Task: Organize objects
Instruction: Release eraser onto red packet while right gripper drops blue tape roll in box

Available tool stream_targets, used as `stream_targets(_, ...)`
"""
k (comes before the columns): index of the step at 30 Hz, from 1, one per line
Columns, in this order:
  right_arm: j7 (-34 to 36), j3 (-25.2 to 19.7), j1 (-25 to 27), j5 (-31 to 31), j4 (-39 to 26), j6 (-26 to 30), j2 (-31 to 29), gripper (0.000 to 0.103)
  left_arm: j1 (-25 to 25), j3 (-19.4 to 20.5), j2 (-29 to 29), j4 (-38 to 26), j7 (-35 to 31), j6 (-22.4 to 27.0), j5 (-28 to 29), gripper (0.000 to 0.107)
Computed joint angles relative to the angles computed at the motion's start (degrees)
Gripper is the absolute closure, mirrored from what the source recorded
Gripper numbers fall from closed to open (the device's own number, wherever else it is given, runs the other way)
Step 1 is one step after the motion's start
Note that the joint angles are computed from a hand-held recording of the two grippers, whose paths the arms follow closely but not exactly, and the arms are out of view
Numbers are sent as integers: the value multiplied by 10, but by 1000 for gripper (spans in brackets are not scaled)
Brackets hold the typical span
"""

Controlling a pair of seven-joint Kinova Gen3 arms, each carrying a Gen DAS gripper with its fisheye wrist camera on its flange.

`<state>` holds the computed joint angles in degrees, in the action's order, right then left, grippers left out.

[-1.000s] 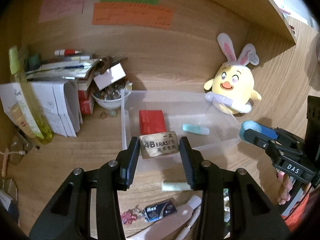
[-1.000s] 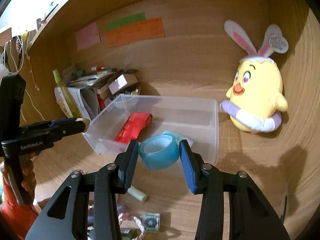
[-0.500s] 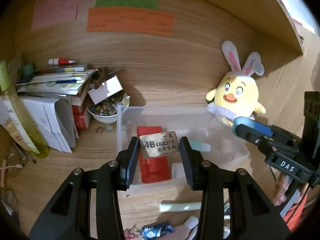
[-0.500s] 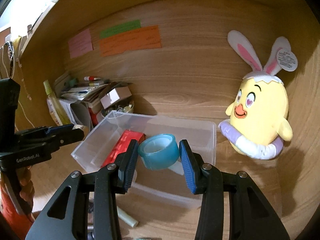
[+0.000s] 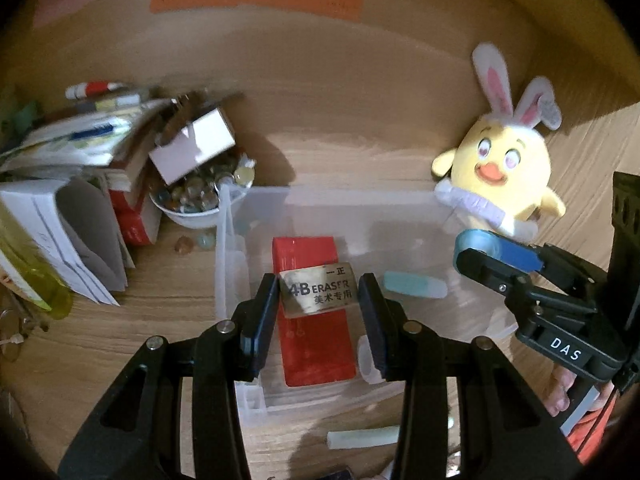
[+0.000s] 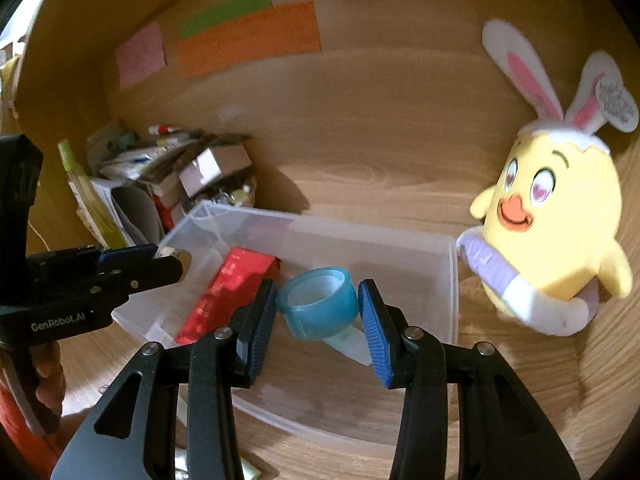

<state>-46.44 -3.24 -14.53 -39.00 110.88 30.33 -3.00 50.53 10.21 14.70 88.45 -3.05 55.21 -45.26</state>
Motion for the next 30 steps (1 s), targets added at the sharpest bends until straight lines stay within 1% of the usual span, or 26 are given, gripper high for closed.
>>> stream_targets(8, -41, -18, 9, 47, -16, 9, 38, 64, -13, -7, 30, -26, -66, -3, 46, 67)
stream_targets(11, -52, -25, 10, 66, -18, 8, 43, 64, -7, -15, 39, -36, -76, 4, 47, 67)
stream_targets(16, -89, -35, 3, 113, -17, -5, 48, 64, 2, -26, 45, -44, -83, 9, 40, 67)
stream_targets(19, -98, -38, 0, 125, -16, -9, 49, 64, 7, -29, 48, -49, -84, 20, 35, 66)
stream_targets(22, -110, -40, -2, 138, -16, -10, 52, 64, 14, -32, 45, -47, -74, 27, 28, 59)
stream_targets(24, -118, -41, -4, 148, -16, -13, 52, 64, 19, -32, 42, -45, -62, 31, 19, 50)
stream_targets(25, -124, -42, -5, 153, -16, -13, 52, 64, 24, -32, 39, -42, -53, 34, 12, 48)
stream_targets(27, -128, -42, -5, 156, -19, -8, 53, 64, 33, -30, 36, -39, -38, 44, -4, 40)
stream_targets(30, -130, -42, -4, 157, -25, 3, 54, 61, 40, -22, 30, -34, -24, 57, -20, 38)
